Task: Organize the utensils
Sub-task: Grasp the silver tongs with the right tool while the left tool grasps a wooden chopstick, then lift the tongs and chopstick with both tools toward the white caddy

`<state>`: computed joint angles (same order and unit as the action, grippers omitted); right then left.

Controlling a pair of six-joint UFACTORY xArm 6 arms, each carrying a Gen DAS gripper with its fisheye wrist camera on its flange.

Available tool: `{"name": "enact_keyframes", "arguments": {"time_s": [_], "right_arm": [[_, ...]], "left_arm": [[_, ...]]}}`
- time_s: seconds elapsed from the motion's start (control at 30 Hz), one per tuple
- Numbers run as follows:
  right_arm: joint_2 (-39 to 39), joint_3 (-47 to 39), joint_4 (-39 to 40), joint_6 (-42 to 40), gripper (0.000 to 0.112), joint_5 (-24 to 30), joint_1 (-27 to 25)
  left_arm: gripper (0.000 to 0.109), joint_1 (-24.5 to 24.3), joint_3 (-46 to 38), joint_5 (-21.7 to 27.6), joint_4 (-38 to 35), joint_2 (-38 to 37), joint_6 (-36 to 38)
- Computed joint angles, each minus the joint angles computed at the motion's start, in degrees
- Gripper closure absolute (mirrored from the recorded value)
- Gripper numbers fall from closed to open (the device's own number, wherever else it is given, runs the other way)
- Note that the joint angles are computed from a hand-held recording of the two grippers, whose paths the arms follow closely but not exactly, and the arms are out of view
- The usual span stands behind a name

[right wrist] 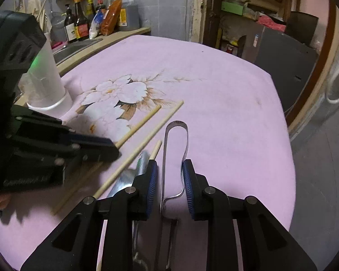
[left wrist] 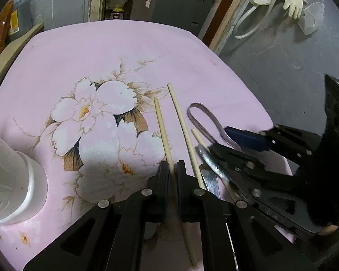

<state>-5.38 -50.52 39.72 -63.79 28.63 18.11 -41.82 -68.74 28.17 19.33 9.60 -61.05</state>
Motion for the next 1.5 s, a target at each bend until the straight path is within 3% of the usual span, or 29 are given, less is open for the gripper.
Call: {"name": "enact_keyframes", "arguments": {"time_s": [0.27, 0.43, 0.53, 0.6, 0.8, 1.0, 1.2, 1.5], "right_arm": [[0.5, 0.0, 0.1, 0.6, 0.096, -1.4, 0.6], [-2.3, 1.6, 10.8, -4.4, 0.096, 0.5, -1.6], [-6.5, 3.9, 22.3, -11.7, 0.096, 3.8, -4.1], [-10.1, 6.5, 29.0, -17.7, 0.096, 2.6, -4.2], [-19.5, 12.9, 47.4, -34.2, 0.096, 1.6, -3.5], [-24.8, 14.5, 61.2, -43.6, 0.096, 4.1, -3.2], [-24.7, 12.0, 72.7, -49.7, 0.096, 5.2, -0.4], [-18.4, 4.0, 79.4, -47.7, 0.096, 7.2, 6.1]], "left_arm": [[0.104, -0.5, -3.8, 3.9, 1.0, 2.0, -0.2], [0.106, -1.8, -2.3, 4.4, 8.3, 0.6, -8.2], [0.106, -3.2, -0.3, 5.4, 18.7, -2.1, -19.1], [0.106, -5.1, 1.1, 7.8, 28.1, -4.4, -27.8], [0.106, -12.4, 3.8, 19.4, 49.2, -9.2, -45.8], [0.106, -17.2, 5.2, 29.5, 59.4, -12.2, -55.6], [0.106, -19.3, 8.4, 37.2, 64.0, -16.9, -57.7], [0.106, -18.1, 17.4, 41.2, 67.9, -29.2, -59.7]]}}
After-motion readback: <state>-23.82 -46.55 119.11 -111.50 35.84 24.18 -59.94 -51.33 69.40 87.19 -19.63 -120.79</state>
